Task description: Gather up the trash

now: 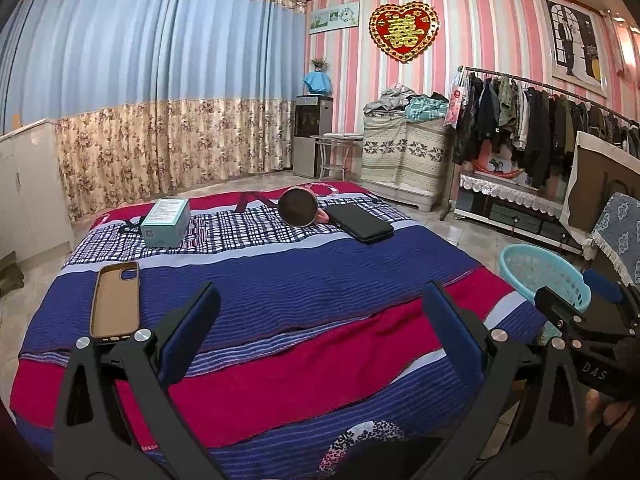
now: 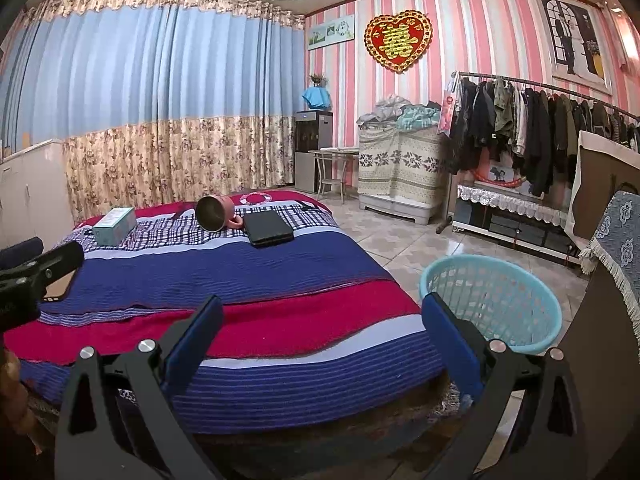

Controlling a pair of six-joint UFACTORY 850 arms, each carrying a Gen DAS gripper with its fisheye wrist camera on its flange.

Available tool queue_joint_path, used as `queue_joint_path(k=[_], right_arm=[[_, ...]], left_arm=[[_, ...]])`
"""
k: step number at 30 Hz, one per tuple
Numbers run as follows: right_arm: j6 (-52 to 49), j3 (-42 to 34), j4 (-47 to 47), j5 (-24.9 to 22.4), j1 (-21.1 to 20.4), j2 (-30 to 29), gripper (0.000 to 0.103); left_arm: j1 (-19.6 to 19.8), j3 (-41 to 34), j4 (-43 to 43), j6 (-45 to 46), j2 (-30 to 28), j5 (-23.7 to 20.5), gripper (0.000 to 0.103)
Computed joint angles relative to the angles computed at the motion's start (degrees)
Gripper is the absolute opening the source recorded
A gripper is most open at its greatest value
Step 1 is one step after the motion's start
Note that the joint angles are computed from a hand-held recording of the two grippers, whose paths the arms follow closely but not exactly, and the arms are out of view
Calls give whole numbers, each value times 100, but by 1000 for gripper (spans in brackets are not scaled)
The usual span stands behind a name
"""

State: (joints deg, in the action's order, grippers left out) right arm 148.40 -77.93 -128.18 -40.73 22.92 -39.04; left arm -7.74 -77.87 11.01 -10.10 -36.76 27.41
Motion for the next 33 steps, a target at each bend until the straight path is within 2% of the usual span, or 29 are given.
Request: queue_joint_path(k=[6,33], right_arm=[[-11,-4,2,1,-4,10,97],[24,17,-15,23,-24,74,97]], left_arm=[[0,17,237,-165,31,-47,98],[-7,-13,120,-35,45,-156,98]])
